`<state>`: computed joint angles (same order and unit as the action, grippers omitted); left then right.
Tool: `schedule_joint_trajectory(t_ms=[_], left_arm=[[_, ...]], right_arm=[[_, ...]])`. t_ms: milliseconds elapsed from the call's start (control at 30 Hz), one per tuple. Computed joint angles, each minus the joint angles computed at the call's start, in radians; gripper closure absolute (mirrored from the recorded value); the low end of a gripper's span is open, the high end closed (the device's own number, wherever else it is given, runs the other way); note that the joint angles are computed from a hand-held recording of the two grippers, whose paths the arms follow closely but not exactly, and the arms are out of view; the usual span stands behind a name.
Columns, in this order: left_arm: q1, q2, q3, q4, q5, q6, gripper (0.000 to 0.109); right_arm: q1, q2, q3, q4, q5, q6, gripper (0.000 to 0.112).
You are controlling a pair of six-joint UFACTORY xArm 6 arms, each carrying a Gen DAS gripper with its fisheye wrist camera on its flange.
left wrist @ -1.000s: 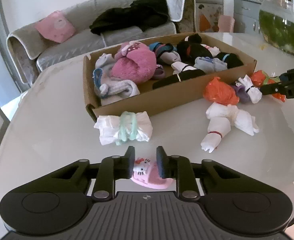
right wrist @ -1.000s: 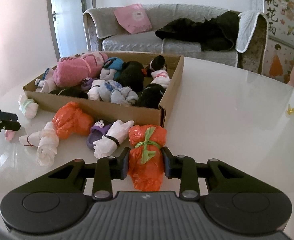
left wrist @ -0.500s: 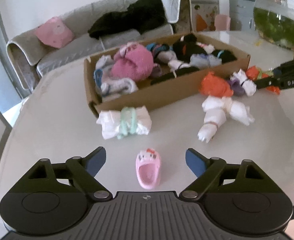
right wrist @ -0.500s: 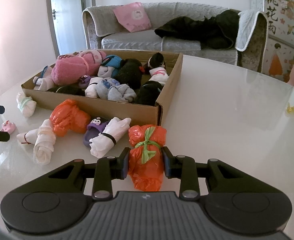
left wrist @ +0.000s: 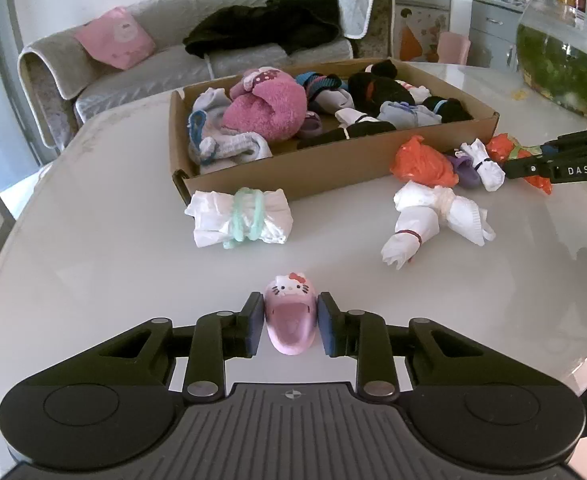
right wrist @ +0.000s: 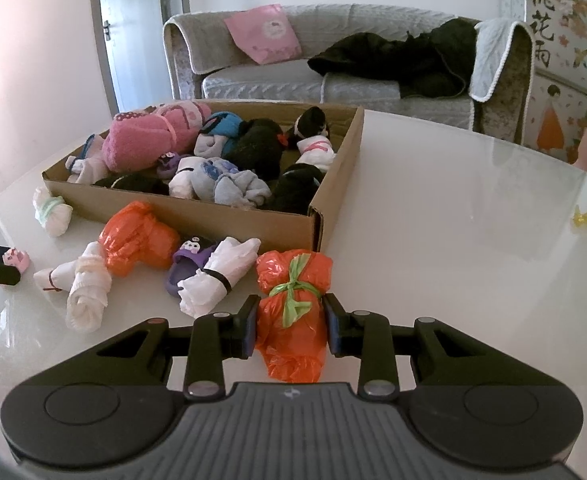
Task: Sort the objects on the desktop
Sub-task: 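Carry the pink slipper and orange bundle over the cardboard box with both tools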
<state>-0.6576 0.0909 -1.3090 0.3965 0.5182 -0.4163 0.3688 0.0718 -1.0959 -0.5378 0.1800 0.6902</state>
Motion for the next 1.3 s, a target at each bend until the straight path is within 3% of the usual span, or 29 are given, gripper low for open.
schedule_joint_trajectory(t_ms=[300, 533, 700, 1067, 1300], left_arm=[[-0.015, -0.057, -0.008, 0.117, -0.003, -0.119, 0.073], [-0.014, -0.023, -0.164, 0.148, 0.077, -0.148, 0.073], [-0.027, 0.095, -0.354, 0.164, 0.142, -0.134, 0.073], [-0.038, 0.375, -0.745, 0.117, 0.178, -0.033, 0.073], [-0.027, 0.582, -1.038, 0.001, 0.226, 0.057, 0.073]], right_arm=[[-0.016, -0.042, 0.013, 0.017, -0.053, -0.004, 0.082], [-0.029, -0.069, 0.007, 0.06, -0.135, -0.019, 0.082], [-0.031, -0.032, -0.06, 0.119, -0.157, -0.068, 0.082], [-0.047, 0.037, -0.182, 0.203, -0.175, -0.177, 0.082], [-0.04, 0.115, -0.268, 0.336, -0.162, -0.314, 0.082]])
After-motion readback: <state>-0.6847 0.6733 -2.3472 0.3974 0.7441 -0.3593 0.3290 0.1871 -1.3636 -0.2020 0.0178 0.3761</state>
